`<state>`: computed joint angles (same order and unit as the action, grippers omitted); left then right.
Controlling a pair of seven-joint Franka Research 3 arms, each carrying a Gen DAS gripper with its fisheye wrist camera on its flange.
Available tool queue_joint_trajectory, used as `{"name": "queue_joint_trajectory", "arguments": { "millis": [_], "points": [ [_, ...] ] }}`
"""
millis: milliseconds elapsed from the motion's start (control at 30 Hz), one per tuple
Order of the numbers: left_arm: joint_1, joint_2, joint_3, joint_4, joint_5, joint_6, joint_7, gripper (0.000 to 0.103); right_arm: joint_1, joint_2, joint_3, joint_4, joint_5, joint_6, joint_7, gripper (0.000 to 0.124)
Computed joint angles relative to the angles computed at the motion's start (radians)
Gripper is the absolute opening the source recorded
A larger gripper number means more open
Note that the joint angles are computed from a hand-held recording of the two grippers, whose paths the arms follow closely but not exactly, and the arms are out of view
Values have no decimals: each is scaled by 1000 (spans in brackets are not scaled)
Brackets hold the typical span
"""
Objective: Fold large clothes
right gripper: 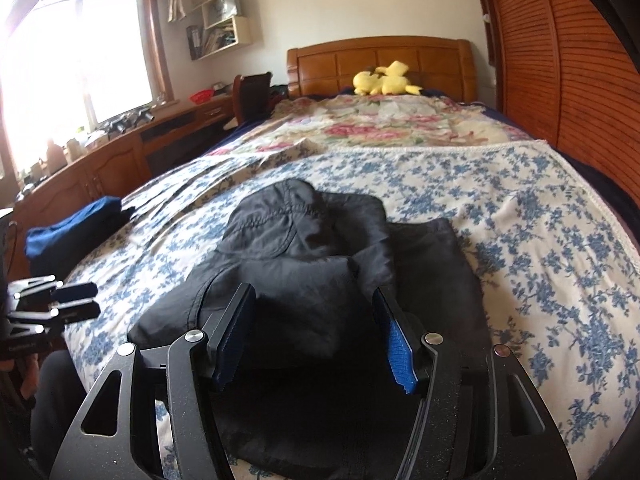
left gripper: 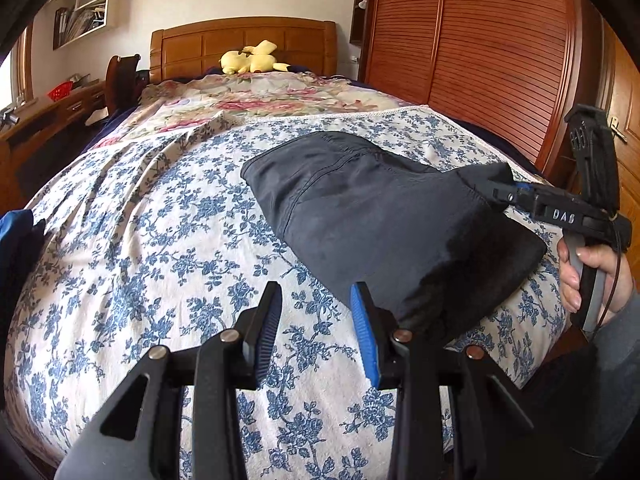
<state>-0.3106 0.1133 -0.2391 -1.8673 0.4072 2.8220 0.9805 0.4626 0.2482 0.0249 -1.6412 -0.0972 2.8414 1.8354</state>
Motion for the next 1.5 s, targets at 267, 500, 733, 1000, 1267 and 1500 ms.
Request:
{"name": "queue_joint_trajectory", "arguments": {
  "millis": [267, 500, 733, 1000, 1267, 1500],
  "points": [
    [2, 4, 1, -8, -1, 0, -2, 34, -12, 14, 24, 5, 56, -33, -61, 62],
    [1, -2, 4, -19, 6, 14, -11, 34, -34, 28, 59, 26, 147, -90, -159, 11],
    [14, -50, -7, -82, -44, 68, 29, 34, -3, 16, 54, 35, 103, -85, -207, 4],
    [23, -86, -13, -133, -119, 115, 83, 34, 41, -37, 11, 75, -35, -73, -162, 3],
    [25, -114, -15, -173, -236, 166, 188, 34, 0, -209, -29, -140, -335, -82, 192, 2],
    [17, -128, -13, -193, -280, 168, 227, 34, -108, -256, 24, -295, -243, -132, 228, 3]
  ]
}}
